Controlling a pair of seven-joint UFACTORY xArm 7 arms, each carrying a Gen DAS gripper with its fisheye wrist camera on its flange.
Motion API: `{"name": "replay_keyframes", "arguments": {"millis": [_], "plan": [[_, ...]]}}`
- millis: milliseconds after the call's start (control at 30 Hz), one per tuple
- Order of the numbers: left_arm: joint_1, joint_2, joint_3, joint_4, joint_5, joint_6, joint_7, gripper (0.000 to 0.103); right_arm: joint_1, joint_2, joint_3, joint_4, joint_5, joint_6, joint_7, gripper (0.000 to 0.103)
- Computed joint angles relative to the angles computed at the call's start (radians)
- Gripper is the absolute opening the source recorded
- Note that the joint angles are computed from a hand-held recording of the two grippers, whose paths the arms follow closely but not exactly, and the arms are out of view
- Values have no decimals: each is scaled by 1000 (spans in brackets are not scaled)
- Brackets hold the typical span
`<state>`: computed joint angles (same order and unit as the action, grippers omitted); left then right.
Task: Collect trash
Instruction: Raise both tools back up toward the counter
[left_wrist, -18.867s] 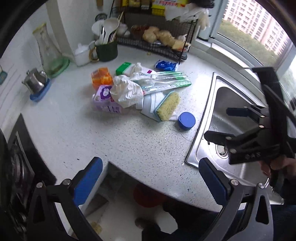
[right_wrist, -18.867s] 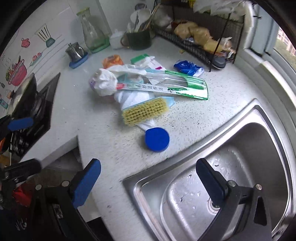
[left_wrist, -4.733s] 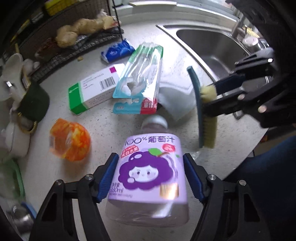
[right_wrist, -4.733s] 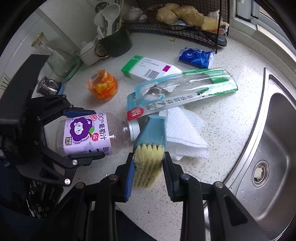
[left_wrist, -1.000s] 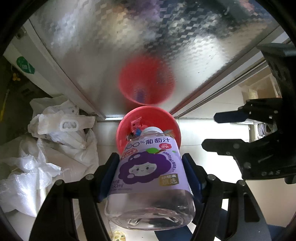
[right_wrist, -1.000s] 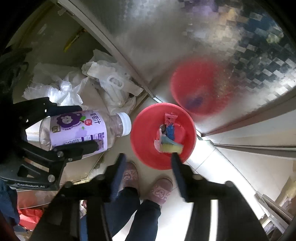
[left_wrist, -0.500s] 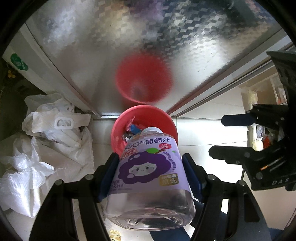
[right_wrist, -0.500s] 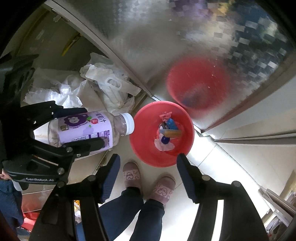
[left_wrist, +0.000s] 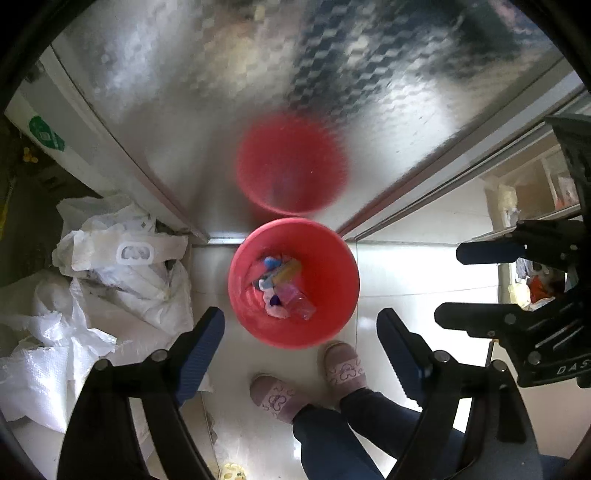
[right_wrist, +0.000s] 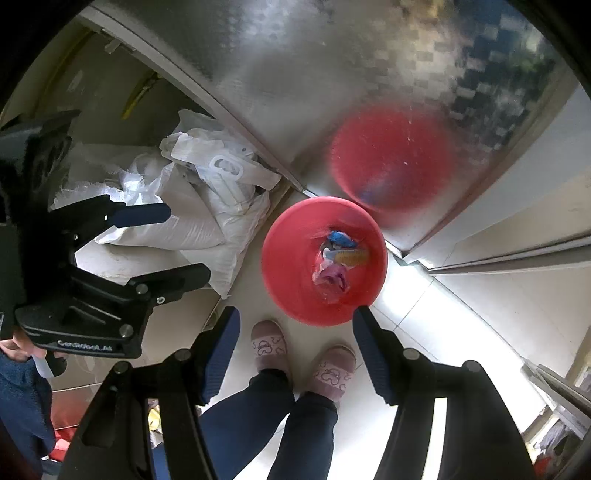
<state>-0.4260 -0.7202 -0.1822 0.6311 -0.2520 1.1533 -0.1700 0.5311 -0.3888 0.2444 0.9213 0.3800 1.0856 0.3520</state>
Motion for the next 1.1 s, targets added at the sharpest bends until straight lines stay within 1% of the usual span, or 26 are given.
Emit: {"name": "replay_keyframes", "arguments": {"millis": [167,267,333,433,467,533,567,667,767,833,900,967,1000,1033,1100], "plan": [[9,-14,-9,55,28,65,-14,86,1,-11,5,42,-20,46,10,61],[29,-36,-16,108,49,128,-53,89,-2,-16,9,93,-30,89,29,61],[38,-51,-13,153,50,185,-73,91,-6,-18,16,140,-48,120,46,61],[57,-67,-15,253,71,291,-95,93,-10,-18,25,214,-65,170,69,61],[62,-68,-14,290,73,324,-98,95,-11,-16,27,238,-68,185,75,61],[74,-68,-13,355,73,377,-103,103,-10,-11,29,303,-66,219,83,61],[83,-63,-13,414,81,417,-107,103,-11,-4,33,344,-74,242,87,61],[112,-42,-17,543,94,487,-113,103,-17,22,47,470,-107,308,93,61],[146,20,-24,742,112,593,-130,103,-28,62,61,622,-139,384,121,61],[166,58,-36,853,127,644,-135,103,-35,99,76,743,-168,441,145,61],[189,124,-57,1021,152,717,-149,103,-37,137,90,851,-194,485,171,61],[205,175,-77,1142,162,768,-161,103,-33,178,107,959,-224,533,199,61],[214,215,-90,1233,166,799,-174,103,-29,205,119,1027,-246,561,214,61],[219,240,-101,1284,169,819,-183,103,-22,225,128,1069,-269,577,225,61],[229,325,-149,1446,202,883,-198,103,-5,267,143,1158,-316,610,241,61]]}}
